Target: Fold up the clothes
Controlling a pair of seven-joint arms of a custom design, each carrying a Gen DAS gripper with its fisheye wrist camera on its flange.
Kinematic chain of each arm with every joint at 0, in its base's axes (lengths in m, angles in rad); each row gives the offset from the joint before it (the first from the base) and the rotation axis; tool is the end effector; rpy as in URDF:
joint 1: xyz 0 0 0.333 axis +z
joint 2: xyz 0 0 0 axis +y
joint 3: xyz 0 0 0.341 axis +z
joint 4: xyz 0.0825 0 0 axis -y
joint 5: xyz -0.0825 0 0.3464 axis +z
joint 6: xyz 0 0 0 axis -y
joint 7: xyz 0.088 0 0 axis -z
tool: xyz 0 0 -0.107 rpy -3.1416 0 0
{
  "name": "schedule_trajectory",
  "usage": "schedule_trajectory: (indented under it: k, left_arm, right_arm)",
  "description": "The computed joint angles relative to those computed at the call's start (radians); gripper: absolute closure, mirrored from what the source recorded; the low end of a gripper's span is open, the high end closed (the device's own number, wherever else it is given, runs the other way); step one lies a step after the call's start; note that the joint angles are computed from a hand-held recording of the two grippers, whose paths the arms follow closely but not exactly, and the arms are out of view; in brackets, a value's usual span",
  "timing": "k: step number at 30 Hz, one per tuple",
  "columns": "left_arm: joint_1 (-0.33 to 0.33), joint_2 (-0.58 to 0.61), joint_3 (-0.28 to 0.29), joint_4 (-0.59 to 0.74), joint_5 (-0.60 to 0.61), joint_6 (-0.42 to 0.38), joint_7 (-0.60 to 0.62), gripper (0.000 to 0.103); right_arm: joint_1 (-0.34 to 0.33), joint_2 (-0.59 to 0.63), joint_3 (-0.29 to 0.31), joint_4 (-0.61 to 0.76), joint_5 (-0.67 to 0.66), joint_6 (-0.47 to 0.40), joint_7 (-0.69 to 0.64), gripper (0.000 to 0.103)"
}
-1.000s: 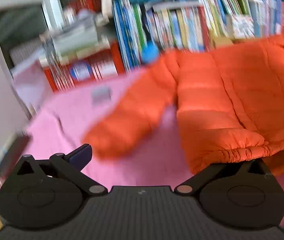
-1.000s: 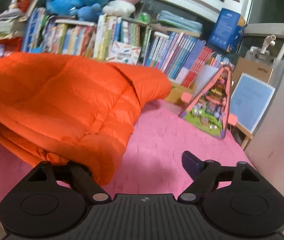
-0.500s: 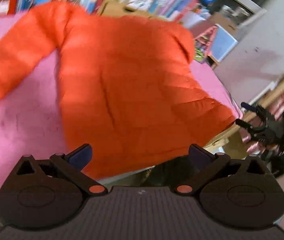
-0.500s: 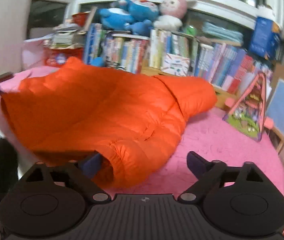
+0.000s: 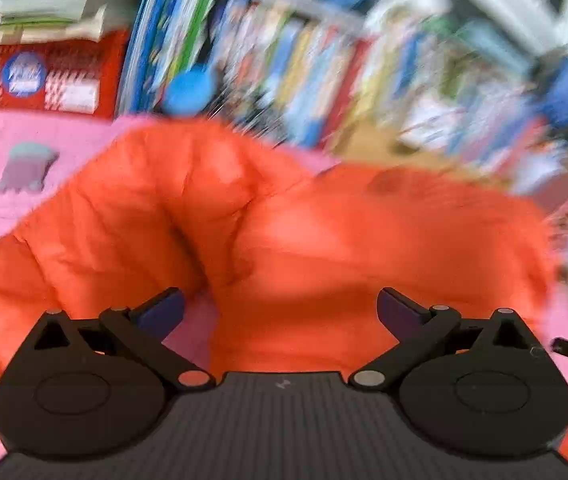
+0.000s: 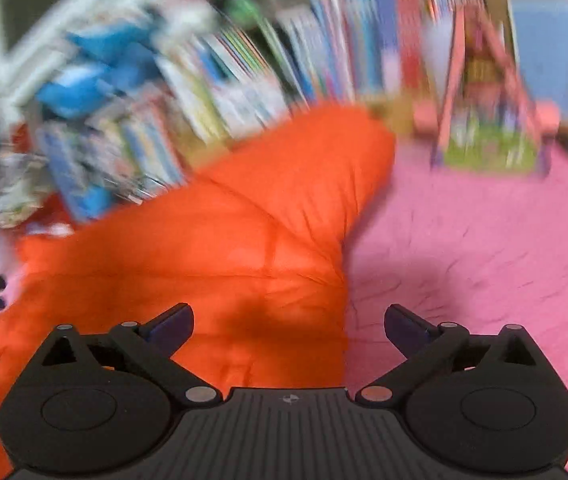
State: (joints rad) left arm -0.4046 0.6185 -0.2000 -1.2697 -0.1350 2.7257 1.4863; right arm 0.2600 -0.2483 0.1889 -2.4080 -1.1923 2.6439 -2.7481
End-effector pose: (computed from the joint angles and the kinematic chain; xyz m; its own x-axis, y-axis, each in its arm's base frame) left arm 0.6525 -0.3833 0.5320 -0.4293 -0.8513 0.3016 -0.7066 0.1085 -0.6993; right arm 0.3922 0.2212 0.4893 -0.3934 -0.8791 -0.2690 -0.4996 0.4501 -0.7401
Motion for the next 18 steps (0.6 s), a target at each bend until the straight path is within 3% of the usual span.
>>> schedule_trajectory:
  k: [3, 5, 6, 9, 10, 11, 12, 13, 15, 16, 18]
  left_arm:
    - [-0.037, 0.086, 0.050, 0.133, 0.014, -0.056, -0.123, 0.006]
    - [-0.056, 0.097, 0.100, 0.141, 0.029, -0.017, -0.244, 0.012]
    - [-0.082, 0.084, 0.154, 0.109, 0.064, 0.037, -0.320, 0.013]
    - [-0.219, 0.030, 0.396, 0.000, 0.271, 0.104, -0.538, 0.014]
    - [-0.251, 0.015, 0.449, -0.019, 0.344, 0.090, -0.586, 0.014]
    - [-0.263, -0.008, 0.466, -0.050, 0.375, 0.080, -0.594, 0.014]
    - [-0.253, -0.042, 0.449, -0.104, 0.356, 0.088, -0.561, 0.014]
    - [-0.214, -0.078, 0.397, -0.152, 0.369, 0.092, -0.547, 0.014]
    - [-0.156, -0.138, 0.318, -0.252, 0.344, 0.148, -0.527, 0.014]
    - [-0.136, -0.165, 0.289, -0.304, 0.339, 0.197, -0.533, 0.014]
    - [-0.165, -0.197, 0.305, -0.378, 0.391, 0.298, -0.573, 0.006]
  right_arm:
    - [-0.006, 0.136, -0.023, 0.096, -0.006, 0.022, -0.020, 0.010]
    - [0.010, 0.198, -0.037, 0.149, -0.008, 0.022, -0.043, 0.016]
    - [0.027, 0.211, -0.036, 0.165, -0.008, -0.007, -0.056, 0.021]
    - [0.087, 0.223, -0.024, 0.198, 0.016, -0.138, -0.122, 0.028]
    - [0.111, 0.219, -0.013, 0.209, 0.028, -0.218, -0.149, 0.029]
    - [0.139, 0.218, 0.005, 0.228, 0.028, -0.331, -0.181, 0.029]
    - [0.169, 0.221, 0.024, 0.249, 0.021, -0.452, -0.214, 0.029]
    - [0.194, 0.226, 0.036, 0.270, -0.010, -0.540, -0.241, 0.027]
    - [0.237, 0.242, 0.049, 0.305, -0.097, -0.673, -0.297, 0.011]
    - [0.250, 0.255, 0.047, 0.326, -0.146, -0.703, -0.331, 0.005]
    - [0.255, 0.300, 0.020, 0.387, -0.232, -0.681, -0.418, 0.000]
